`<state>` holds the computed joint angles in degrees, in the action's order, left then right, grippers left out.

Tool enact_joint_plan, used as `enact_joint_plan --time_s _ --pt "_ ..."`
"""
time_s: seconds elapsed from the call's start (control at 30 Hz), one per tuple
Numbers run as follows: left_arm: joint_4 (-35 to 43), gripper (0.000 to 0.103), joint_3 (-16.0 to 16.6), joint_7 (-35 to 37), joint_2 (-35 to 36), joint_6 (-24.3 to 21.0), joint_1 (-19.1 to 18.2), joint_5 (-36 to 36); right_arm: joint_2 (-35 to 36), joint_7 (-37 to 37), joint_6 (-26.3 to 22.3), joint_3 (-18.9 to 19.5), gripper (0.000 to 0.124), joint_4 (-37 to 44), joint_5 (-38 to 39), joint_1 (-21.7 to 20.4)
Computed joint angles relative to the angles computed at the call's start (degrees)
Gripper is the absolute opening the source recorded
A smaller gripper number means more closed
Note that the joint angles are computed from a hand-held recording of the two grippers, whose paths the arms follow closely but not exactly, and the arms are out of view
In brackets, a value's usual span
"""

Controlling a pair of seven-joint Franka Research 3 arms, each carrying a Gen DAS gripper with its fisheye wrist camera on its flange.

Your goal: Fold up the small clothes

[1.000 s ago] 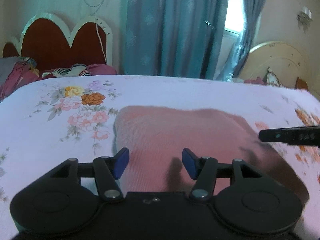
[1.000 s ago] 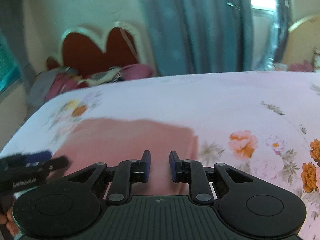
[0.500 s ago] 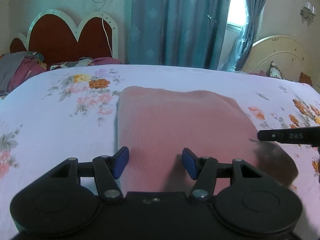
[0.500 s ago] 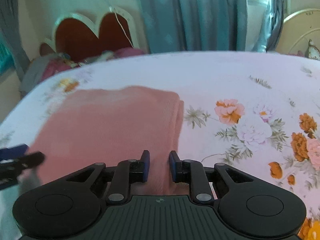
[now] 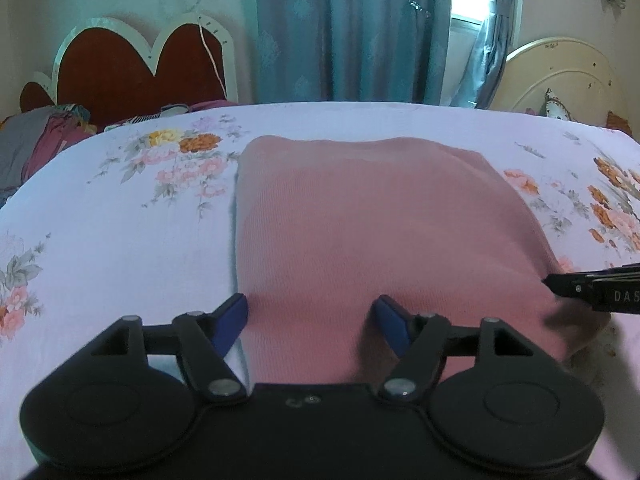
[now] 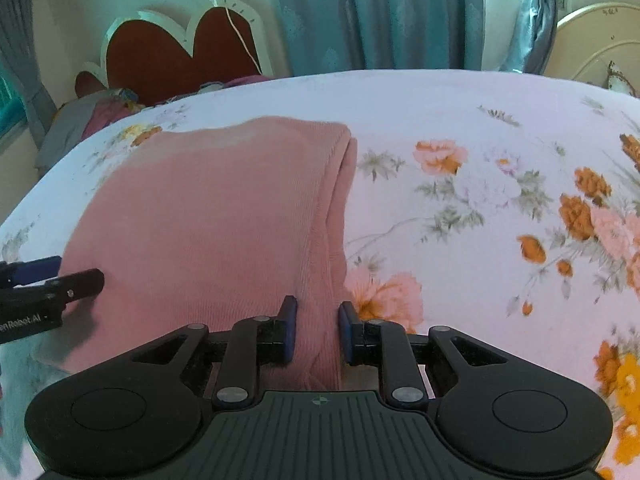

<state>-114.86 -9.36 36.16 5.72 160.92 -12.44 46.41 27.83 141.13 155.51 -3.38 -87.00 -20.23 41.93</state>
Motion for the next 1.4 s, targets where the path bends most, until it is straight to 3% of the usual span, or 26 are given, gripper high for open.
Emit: enact_joint_plan --time_s 0.1,0.23,0.33,0.4,0.5,0.6,0.73,0.83,0.93,1.03,1.1,1.2,1.4 --pt "0.3 0.073 -0.2 0.3 0.0 -0.7 0.0 -1.1 0.4 -1.0 -1.0 -0.1 0.022 0.8 -0.6 0.1" --pt "0.3 0.088 -0.7 0.7 -0.6 -2.3 0.0 -5.0 -0.5 0.3 0.4 -0.4 0.028 -1.2 -1.2 0.3" --pt "0.3 0.099 -0.9 -2.5 -1.3 -4.5 -0.7 -3.4 -0.9 0.6 -0.9 -0.3 0.038 -1.1 -0.9 0.2" --pt "0.3 0.101 -1.2 -4.8 -1.9 -6.3 -1.3 -1.0 -1.5 2.4 -2.5 -0.8 0.054 -1.3 -1.7 0.8" --pt "0.9 0.102 -2.3 -7.9 -2.8 -11.8 -2.4 0.1 -3.3 2.7 -1.7 0.6 0.063 -4.1 -1.2 -0.3" --pt "0.3 0.102 -3.5 -11.4 -4.8 -15.7 -3.5 2.7 -6.2 4.3 -1.3 0.9 0.063 -6.8 -1.4 -0.6" --pt "-1.9 0.103 -5.8 -14.6 -9.4 -19.0 -4.5 7.2 -13.1 7.3 3.1 1.8 0.063 -13.7 -6.1 -0.5" --pt "-3.7 0.103 -7.6 -14.3 -13.5 -20.6 -5.3 5.4 -18.5 5.3 3.9 5.1 0.066 -18.6 -6.7 -2.2" --pt "-6.0 0.103 -10.1 -16.0 -18.8 -23.1 -6.0 4.3 -24.4 6.6 4.3 7.9 0.078 -23.9 -8.9 -3.1" --pt "-7.6 0.103 -13.7 -18.6 -23.9 -27.9 -6.8 4.1 -32.5 8.1 4.3 10.9 0.082 -30.7 -11.8 -4.1" --pt "-8.3 0.103 -16.0 -20.3 -27.1 -30.9 -7.3 4.4 -37.7 8.7 3.7 13.0 0.094 -34.3 -12.8 -5.0" --pt "-8.9 0.103 -18.4 -19.8 -31.5 -35.2 -8.7 3.2 -45.6 11.5 0.7 17.5 0.103 -38.7 -16.1 -7.2" --pt "-7.7 0.103 -22.6 -20.9 -37.2 -44.9 -10.6 -2.4 -57.3 17.5 -7.3 26.8 0.103 -41.7 -16.2 -12.3"
